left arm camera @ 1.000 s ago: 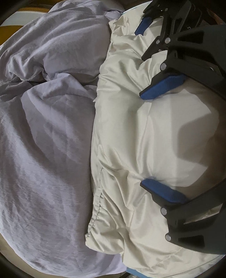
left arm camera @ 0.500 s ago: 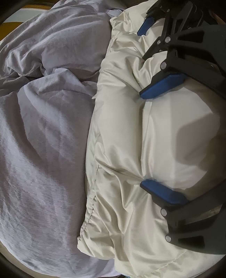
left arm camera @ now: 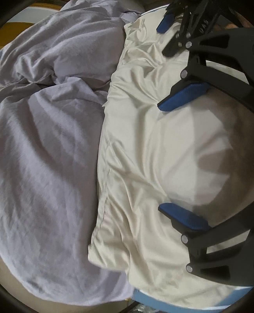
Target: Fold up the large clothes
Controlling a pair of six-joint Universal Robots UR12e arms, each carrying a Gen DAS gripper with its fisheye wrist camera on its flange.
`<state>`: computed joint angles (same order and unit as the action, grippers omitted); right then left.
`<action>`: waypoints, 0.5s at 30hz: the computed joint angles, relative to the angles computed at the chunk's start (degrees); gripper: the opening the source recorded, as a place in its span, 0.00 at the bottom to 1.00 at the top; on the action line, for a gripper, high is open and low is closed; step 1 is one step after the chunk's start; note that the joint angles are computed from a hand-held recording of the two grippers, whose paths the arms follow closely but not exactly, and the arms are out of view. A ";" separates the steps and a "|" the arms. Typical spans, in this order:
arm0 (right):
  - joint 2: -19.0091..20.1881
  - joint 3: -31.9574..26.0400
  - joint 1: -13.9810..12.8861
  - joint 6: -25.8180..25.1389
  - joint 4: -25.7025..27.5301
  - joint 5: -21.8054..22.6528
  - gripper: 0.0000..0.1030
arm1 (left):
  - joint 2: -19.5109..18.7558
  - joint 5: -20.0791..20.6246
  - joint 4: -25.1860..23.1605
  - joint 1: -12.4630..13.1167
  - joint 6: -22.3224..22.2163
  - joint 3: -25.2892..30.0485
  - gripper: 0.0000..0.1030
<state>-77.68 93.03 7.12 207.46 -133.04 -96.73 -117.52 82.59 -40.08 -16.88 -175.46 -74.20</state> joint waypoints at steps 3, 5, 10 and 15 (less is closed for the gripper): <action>-2.31 1.54 -0.21 1.46 0.74 -2.10 0.95 | 1.78 0.60 0.59 0.77 -0.66 -1.62 0.92; -3.84 2.50 -0.47 2.64 1.91 -3.80 0.95 | 3.05 1.19 0.79 1.57 -1.83 -2.78 0.92; -8.42 5.96 -2.43 8.14 5.92 -6.28 0.95 | 5.81 2.46 0.49 4.19 -4.75 -5.70 0.92; -12.26 9.76 -5.92 14.21 9.70 -3.85 0.95 | 7.85 5.32 0.11 6.40 -4.87 -8.04 0.92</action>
<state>-89.93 102.79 1.19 221.67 -123.34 -100.58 -109.67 87.91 -39.97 -10.48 -180.33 -82.24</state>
